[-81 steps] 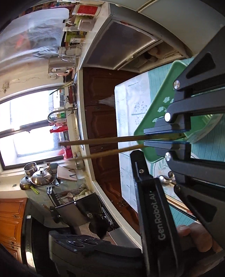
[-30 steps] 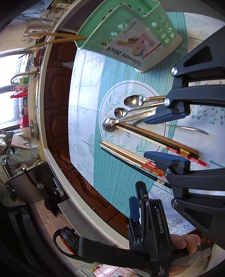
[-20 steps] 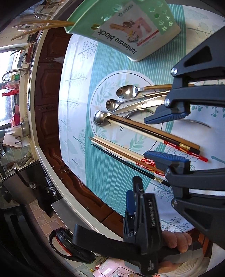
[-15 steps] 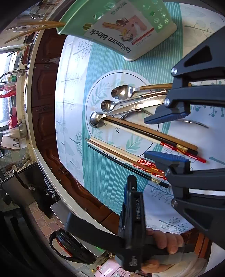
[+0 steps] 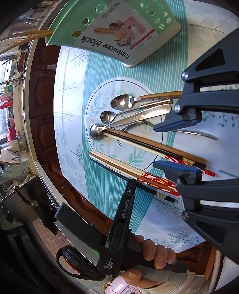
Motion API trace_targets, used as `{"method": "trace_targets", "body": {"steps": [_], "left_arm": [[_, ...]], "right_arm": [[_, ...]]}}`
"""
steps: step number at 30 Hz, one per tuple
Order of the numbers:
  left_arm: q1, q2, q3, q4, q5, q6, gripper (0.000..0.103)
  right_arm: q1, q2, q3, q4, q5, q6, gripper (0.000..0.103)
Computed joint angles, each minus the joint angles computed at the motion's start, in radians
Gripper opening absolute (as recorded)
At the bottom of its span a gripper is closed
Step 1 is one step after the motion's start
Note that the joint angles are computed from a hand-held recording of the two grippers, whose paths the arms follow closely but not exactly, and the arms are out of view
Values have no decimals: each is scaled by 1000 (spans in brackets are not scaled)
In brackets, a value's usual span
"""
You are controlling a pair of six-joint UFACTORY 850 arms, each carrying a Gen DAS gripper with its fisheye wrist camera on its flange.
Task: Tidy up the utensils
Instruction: 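Close the left tool on a black chopstick while the right tool closes on another black chopstick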
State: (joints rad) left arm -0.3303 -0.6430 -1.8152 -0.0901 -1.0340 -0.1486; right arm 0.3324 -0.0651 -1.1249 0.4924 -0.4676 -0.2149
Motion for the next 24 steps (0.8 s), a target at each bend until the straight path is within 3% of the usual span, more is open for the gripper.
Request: {"method": "trace_targets", "body": {"steps": [5, 10, 14, 20, 24], "left_arm": [[-19, -39, -58, 69, -66, -45, 5], [-23, -25, -38, 116, -94, -75, 5], [-18, -21, -26, 113, -100, -82, 5], [-39, -41, -57, 160, -132, -106, 5], [-60, -59, -82, 187, -139, -111, 5]], "right_arm": [[-3, 0, 1, 15, -4, -14, 32], [-11, -4, -6, 32, -35, -31, 32], [-35, -46, -62, 110, -136, -87, 16], [-77, -207, -227, 169, -353, 26, 9], [-81, -268, -280, 179, -421, 52, 9]]}}
